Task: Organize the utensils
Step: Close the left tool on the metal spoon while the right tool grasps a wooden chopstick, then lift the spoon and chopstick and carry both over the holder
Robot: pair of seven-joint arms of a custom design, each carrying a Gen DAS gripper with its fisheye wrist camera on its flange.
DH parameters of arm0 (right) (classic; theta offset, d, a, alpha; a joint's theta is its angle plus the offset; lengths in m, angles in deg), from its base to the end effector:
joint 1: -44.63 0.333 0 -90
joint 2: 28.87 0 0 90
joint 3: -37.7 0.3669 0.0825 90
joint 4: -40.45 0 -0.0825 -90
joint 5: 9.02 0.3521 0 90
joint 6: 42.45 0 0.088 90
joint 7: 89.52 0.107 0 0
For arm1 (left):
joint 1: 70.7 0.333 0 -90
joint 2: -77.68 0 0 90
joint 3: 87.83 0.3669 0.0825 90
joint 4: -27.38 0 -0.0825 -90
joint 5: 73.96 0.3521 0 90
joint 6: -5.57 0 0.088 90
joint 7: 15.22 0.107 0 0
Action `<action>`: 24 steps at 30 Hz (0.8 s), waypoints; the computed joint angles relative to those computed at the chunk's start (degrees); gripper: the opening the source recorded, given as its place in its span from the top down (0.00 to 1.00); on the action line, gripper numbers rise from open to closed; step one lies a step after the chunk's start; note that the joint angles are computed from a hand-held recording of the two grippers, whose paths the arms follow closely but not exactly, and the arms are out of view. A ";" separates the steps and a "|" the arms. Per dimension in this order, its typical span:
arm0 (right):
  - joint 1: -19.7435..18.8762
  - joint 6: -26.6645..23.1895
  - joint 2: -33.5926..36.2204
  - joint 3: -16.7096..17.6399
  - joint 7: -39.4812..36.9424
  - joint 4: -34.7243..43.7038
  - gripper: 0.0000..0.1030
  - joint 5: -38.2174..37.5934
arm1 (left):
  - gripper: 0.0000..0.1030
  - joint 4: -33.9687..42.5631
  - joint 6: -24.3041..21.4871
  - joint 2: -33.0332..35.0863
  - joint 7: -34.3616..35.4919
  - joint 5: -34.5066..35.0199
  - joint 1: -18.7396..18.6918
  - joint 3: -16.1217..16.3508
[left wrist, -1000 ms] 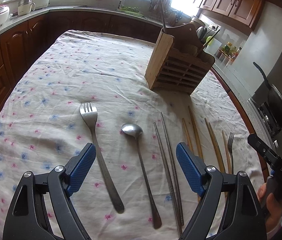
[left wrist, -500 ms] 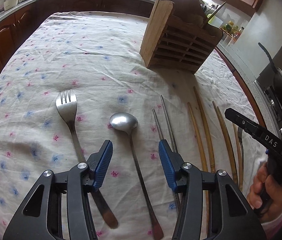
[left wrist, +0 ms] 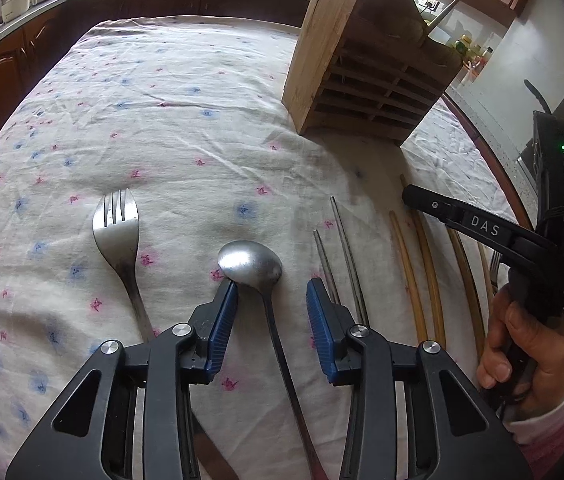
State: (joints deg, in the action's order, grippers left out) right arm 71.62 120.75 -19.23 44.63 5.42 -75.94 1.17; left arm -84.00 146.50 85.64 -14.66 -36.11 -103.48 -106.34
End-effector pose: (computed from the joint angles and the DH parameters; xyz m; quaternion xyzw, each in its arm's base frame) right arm 0.5141 0.3288 0.5082 -0.7739 0.5447 -0.0822 0.3125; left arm 0.3824 -0.4620 0.5212 -0.7514 0.5908 -0.2648 0.1274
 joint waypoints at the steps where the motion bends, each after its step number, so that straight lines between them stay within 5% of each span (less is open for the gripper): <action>1: 0.76 0.35 0.48 -0.73 1.22 0.35 0.77 -2.15 | 0.72 0.26 -0.53 0.16 0.20 0.33 -0.11 0.01; 5: 5.52 -0.16 1.32 -5.92 11.40 1.43 0.87 -17.31 | 0.88 0.31 -1.80 0.17 -0.48 1.73 -0.35 0.23; 8: 4.58 -0.30 1.17 -4.93 12.07 1.34 0.91 -18.84 | 0.95 -1.00 -0.06 -0.51 -1.44 1.83 0.25 0.42; 17: -2.24 3.13 -3.61 2.74 -4.46 -3.20 0.95 3.56 | 0.99 -4.77 6.12 -3.34 -5.99 2.73 1.69 0.18; 24: -2.16 4.63 -9.42 3.17 -16.17 -5.86 0.95 19.03 | 0.99 -5.54 7.00 -6.67 -9.98 6.56 2.17 -0.99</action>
